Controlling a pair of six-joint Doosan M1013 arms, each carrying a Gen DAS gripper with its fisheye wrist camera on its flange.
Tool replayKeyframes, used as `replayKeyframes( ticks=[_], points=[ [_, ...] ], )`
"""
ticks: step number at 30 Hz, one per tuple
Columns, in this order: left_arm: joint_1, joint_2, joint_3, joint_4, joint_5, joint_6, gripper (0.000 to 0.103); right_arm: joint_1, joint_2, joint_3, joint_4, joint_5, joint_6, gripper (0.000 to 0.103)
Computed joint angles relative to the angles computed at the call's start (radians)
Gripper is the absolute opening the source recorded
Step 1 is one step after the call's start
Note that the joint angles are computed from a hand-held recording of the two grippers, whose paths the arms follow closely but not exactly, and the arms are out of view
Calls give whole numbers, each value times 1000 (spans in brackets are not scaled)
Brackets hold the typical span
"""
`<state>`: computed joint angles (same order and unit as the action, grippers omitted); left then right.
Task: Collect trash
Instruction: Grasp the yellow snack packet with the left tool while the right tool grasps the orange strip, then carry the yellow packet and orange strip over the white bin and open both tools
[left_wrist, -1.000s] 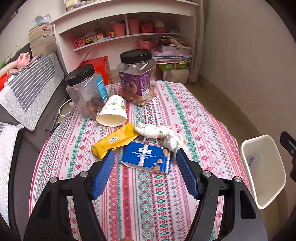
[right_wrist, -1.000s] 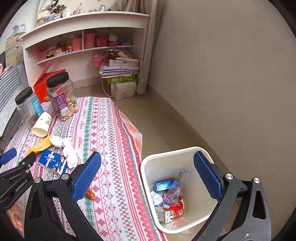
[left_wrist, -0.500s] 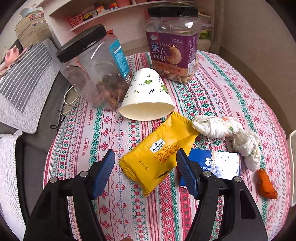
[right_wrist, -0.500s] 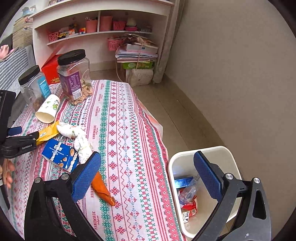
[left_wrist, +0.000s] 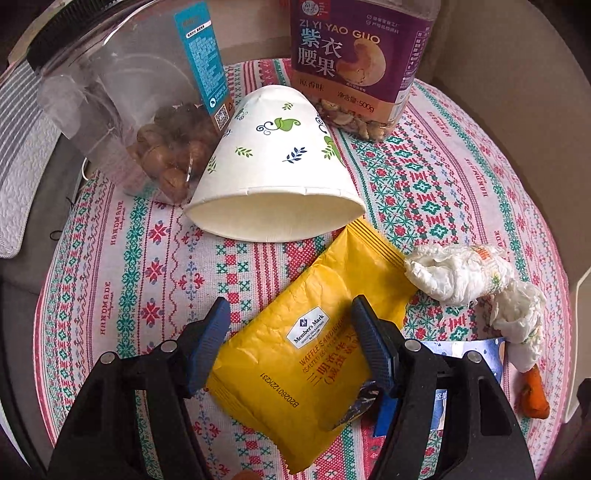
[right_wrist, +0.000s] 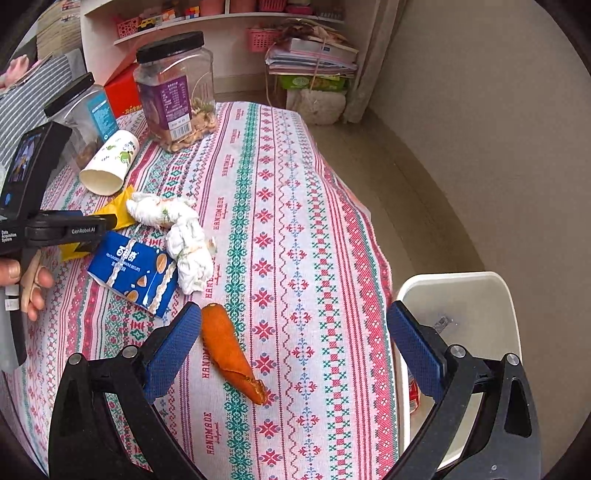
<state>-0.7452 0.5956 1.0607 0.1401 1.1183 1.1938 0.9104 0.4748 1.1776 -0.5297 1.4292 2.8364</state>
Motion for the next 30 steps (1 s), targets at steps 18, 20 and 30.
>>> replayKeyframes(
  ticks=[18, 20, 30],
  points=[
    [-21, -198, 283, 13, -72, -51, 6, -35, 6, 56, 211, -181, -112, 33],
    [-17, -212, 294, 10, -72, -73, 6, -31, -2, 61, 209, -200, -90, 23],
    [-24, -344, 400, 119, -88, -292, 4, 25, -25, 30, 123, -296, -20, 21]
  ],
)
